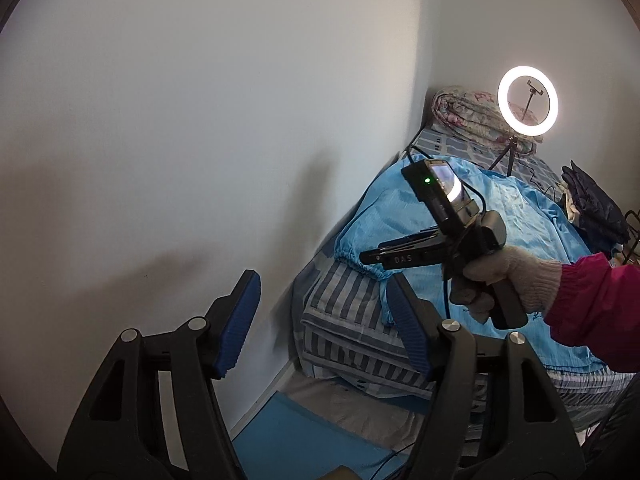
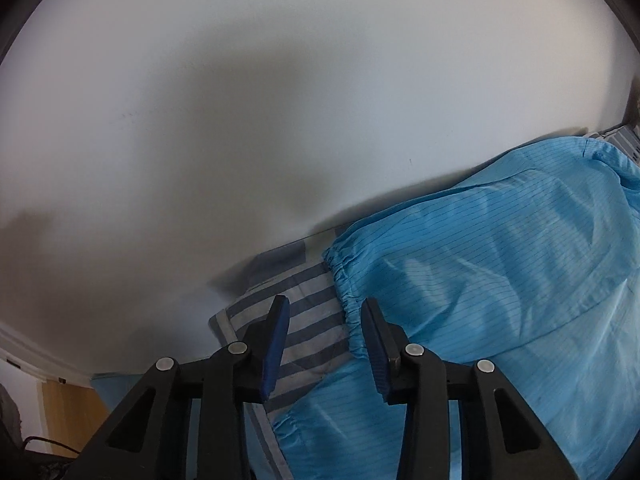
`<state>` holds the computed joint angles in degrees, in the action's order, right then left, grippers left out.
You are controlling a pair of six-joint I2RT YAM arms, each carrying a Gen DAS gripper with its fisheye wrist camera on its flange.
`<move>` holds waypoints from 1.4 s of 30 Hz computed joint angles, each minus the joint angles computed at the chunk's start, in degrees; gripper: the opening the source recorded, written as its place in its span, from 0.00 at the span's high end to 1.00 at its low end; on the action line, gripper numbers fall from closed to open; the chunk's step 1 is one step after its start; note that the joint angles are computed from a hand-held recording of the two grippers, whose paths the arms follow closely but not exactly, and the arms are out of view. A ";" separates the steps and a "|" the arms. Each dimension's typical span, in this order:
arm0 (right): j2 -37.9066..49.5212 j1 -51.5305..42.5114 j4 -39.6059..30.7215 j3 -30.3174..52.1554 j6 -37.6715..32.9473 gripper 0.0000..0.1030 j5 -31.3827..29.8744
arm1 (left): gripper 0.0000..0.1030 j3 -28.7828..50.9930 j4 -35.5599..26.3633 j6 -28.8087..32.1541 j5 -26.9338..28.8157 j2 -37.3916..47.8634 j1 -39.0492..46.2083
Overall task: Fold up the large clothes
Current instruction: 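Move the right tool toward the blue coat's sleeve cuff, then grasp the sleeve cuff with the right gripper and lift it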
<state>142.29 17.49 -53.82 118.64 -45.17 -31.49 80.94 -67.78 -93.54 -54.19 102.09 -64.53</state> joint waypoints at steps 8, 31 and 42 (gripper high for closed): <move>4.55 4.15 8.05 -0.95 4.09 0.57 7.19 | 0.34 -3.06 3.61 1.74 1.12 -1.68 1.26; -0.31 -15.61 9.39 0.16 29.06 0.97 -26.07 | 0.34 -3.03 11.97 12.82 -0.51 -0.62 2.85; -10.10 -28.53 45.57 -27.05 67.13 0.98 -29.49 | 0.34 -1.12 23.09 27.82 1.26 1.43 6.61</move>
<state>132.20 -11.04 -8.25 91.59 21.96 -60.98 79.82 -44.69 -65.72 -52.93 103.52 -57.93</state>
